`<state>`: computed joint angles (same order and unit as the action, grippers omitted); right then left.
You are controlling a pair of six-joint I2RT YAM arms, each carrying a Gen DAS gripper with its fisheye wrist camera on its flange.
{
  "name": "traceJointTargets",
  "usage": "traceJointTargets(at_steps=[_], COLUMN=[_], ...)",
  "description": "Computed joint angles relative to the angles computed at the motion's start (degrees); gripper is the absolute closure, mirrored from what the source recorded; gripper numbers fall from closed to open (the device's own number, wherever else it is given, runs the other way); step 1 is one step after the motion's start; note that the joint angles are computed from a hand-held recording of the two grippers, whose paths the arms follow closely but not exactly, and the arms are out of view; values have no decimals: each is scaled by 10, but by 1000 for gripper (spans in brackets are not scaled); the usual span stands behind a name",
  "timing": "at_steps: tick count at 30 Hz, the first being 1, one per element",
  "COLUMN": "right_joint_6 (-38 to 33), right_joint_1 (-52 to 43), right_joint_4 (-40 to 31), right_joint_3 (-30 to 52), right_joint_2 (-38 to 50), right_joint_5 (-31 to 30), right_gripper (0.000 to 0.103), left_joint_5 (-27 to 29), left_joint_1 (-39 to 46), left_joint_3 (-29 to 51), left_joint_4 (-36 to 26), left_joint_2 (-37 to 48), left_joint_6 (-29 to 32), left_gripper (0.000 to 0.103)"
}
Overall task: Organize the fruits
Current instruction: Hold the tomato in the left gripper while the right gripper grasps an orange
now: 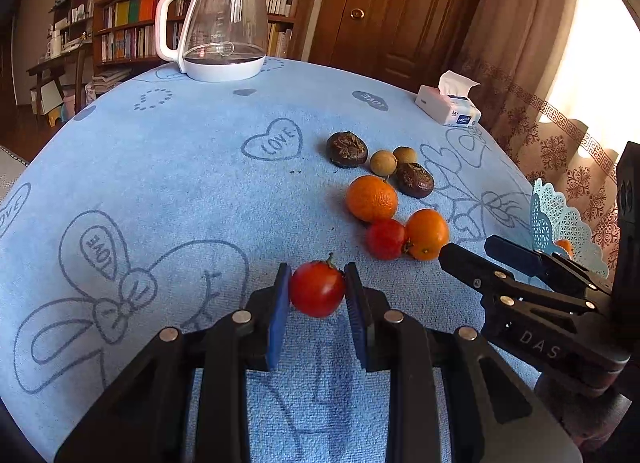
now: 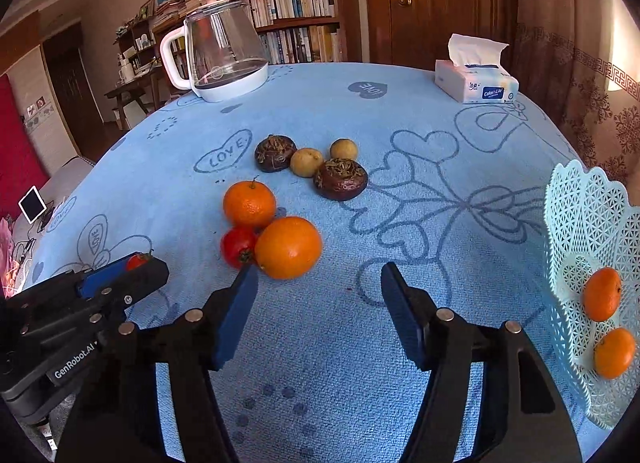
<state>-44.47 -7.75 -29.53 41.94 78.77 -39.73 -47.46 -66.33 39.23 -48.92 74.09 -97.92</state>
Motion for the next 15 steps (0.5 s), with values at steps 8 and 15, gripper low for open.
traceJointTargets(at_steps=[8, 15], right_joint_6=[26, 55], right_joint_1=[44, 80], right_joint_4=[12, 7], right_joint_3=[6, 29], right_joint_2=[15, 46], right_joint_5=[27, 36], right_gripper=[47, 53], left_joint_5=[13, 17], left_joint_1=[16, 18], left_joint_3=[-16, -20], left_joint_4=[20, 29], left_joint_2=[-15, -19], left_joint_6=[10, 17], left_gripper=[75, 76])
